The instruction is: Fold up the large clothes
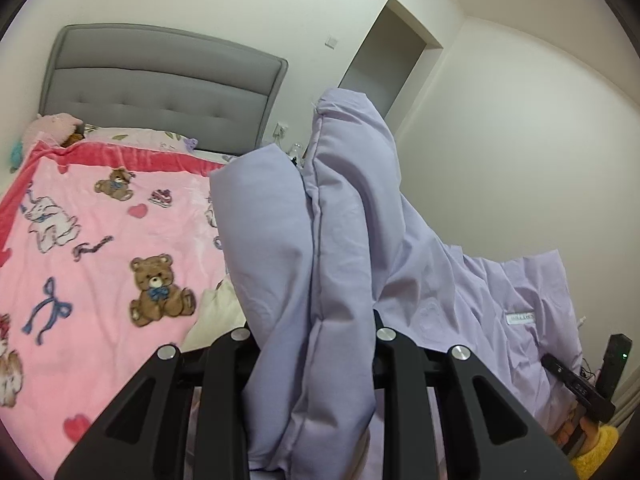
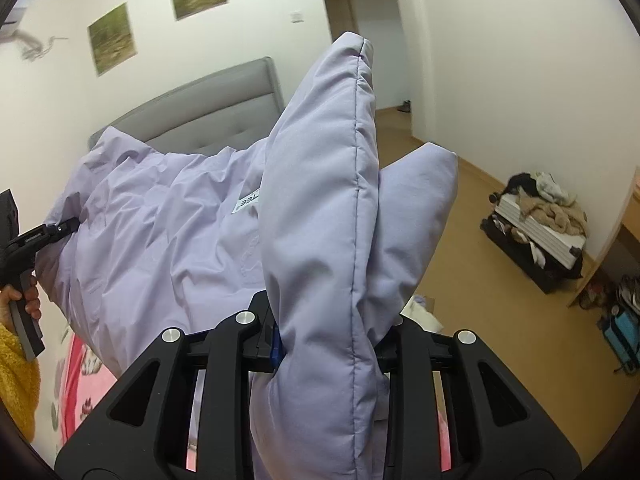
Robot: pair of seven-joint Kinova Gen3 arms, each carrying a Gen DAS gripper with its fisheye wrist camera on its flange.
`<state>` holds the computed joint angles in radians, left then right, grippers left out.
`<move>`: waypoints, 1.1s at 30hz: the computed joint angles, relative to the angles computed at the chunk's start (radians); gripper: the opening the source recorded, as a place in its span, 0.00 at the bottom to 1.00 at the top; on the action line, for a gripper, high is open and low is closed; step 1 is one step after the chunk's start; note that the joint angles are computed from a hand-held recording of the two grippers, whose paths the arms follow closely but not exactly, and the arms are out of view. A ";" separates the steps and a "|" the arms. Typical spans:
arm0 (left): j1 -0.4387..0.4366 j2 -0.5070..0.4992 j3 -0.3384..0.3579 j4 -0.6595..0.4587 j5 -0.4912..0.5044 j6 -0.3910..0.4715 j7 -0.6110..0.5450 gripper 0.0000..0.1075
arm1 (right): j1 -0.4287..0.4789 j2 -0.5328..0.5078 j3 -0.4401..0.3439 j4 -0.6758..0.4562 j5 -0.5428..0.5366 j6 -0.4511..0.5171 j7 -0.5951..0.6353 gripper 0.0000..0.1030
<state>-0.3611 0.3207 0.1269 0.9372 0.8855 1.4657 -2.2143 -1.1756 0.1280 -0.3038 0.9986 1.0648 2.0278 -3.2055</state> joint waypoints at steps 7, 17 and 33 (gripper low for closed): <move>0.190 0.199 0.017 -0.131 -0.182 -0.049 0.216 0.23 | 0.091 -0.124 0.189 0.295 -0.219 -0.270 -0.121 0.25; 0.327 0.297 0.030 -0.076 -0.471 -0.218 0.086 0.41 | 0.374 -0.154 0.290 0.609 -0.504 -0.660 -0.074 0.43; 0.325 0.566 0.087 -0.686 -0.502 0.204 0.119 0.69 | 0.938 -0.249 -0.222 0.684 -0.533 -0.679 -0.220 0.91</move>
